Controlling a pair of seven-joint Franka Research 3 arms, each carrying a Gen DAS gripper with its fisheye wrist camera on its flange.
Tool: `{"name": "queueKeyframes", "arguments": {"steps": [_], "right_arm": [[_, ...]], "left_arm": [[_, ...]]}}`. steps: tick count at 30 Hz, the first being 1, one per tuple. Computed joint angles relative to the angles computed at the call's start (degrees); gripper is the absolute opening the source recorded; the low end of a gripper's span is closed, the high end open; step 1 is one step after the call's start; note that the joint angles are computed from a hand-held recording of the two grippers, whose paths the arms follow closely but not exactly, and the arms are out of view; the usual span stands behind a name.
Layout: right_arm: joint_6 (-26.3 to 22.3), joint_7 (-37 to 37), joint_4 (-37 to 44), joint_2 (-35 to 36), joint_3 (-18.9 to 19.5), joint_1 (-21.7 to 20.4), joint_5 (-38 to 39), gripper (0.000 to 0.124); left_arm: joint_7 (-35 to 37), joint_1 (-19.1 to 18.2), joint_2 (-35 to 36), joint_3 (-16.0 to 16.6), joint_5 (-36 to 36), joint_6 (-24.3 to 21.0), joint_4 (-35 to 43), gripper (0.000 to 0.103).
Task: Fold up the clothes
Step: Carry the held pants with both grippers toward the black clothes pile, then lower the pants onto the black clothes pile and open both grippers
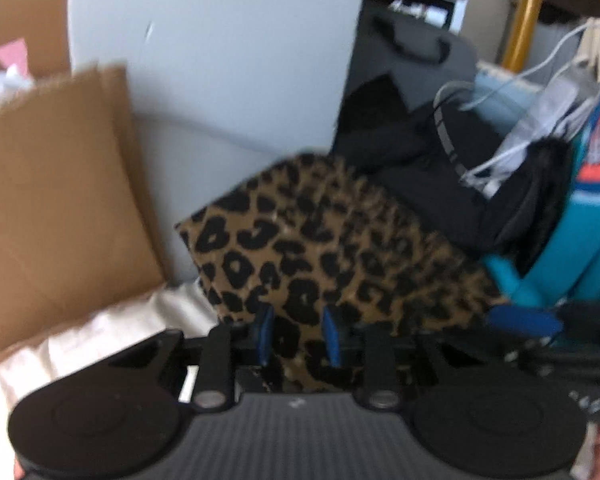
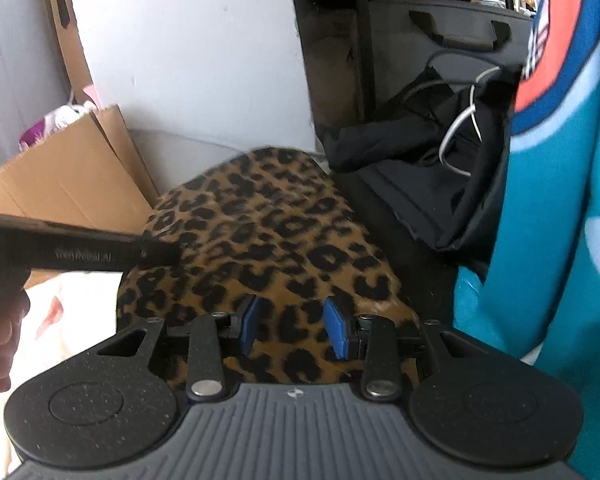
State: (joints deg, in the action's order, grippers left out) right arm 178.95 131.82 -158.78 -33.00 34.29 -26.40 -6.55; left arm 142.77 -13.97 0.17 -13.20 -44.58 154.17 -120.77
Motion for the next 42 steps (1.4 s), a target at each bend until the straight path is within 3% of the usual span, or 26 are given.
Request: {"name": "queueKeyframes", "arguments": {"steps": [3, 6, 10, 14, 17, 23, 27, 33, 38, 40, 42], "right_arm": [[-1.9, -0.1, -1.0, -0.7, -0.8, 0.6, -0.3, 0.042], [-3.9, 0.3, -2.8, -1.9, -2.9, 2.0, -0.7, 0.042], [-5.4, 1.0, -6.0, -4.7, -6.9, 5.1, -0.3, 0.042], [-7.9, 2.1, -7.7, -8.3, -9.1, 6.6, -0.1, 0.042], [-8.4, 2.3, -8.5, -10.2, -9.9, 7.5, -0.4, 0.042], [-7.4, 2.3, -9.1, -11.5, -9.9, 8.8, -0.8, 0.043], [-7.0, 1.2, -8.4, -10.0, -9.5, 10.0, -0.8, 0.043], [-10.7, 2.7, -8.7, -10.3, -9.6, 13.2, -0.3, 0.043], [-13.9, 5.3, -8.8, -11.3, -10.4, 16.2, 0.1, 0.043], [-15.5, 6.8, -8.5, -11.8, -10.6, 17.5, 0.3, 0.043], [-17.3, 8.4, -7.9, -12.2, -11.2, 18.9, 0.6, 0.043]], "left_arm": [[-1.6, 0.0, 0.4, -0.1, 0.7, 1.7, -0.8, 0.032], [-4.3, 0.4, 0.2, 0.1, 3.1, 0.5, -0.1, 0.031], [-0.2, 0.5, -1.4, 0.5, -0.8, -0.1, -0.8, 0.028], [9.5, 0.0, -4.8, 2.5, -7.8, -5.8, -1.9, 0.028], [10.8, -0.7, -6.2, 3.1, -8.5, -8.0, -2.6, 0.028], [10.3, -2.4, -7.6, 3.4, -9.3, -7.6, -4.8, 0.028], [6.6, -3.0, -8.1, 3.3, -9.4, -6.2, -7.2, 0.028], [-0.5, -4.2, -12.3, 3.8, -9.6, -2.3, -14.0, 0.028], [-5.4, -5.2, -14.7, 5.6, -4.8, -4.3, -16.3, 0.028], [-9.2, -4.7, -15.6, 6.1, -1.8, -5.7, -16.5, 0.030], [-11.5, -4.5, -16.8, 6.5, 1.1, -6.4, -17.2, 0.042]]}}
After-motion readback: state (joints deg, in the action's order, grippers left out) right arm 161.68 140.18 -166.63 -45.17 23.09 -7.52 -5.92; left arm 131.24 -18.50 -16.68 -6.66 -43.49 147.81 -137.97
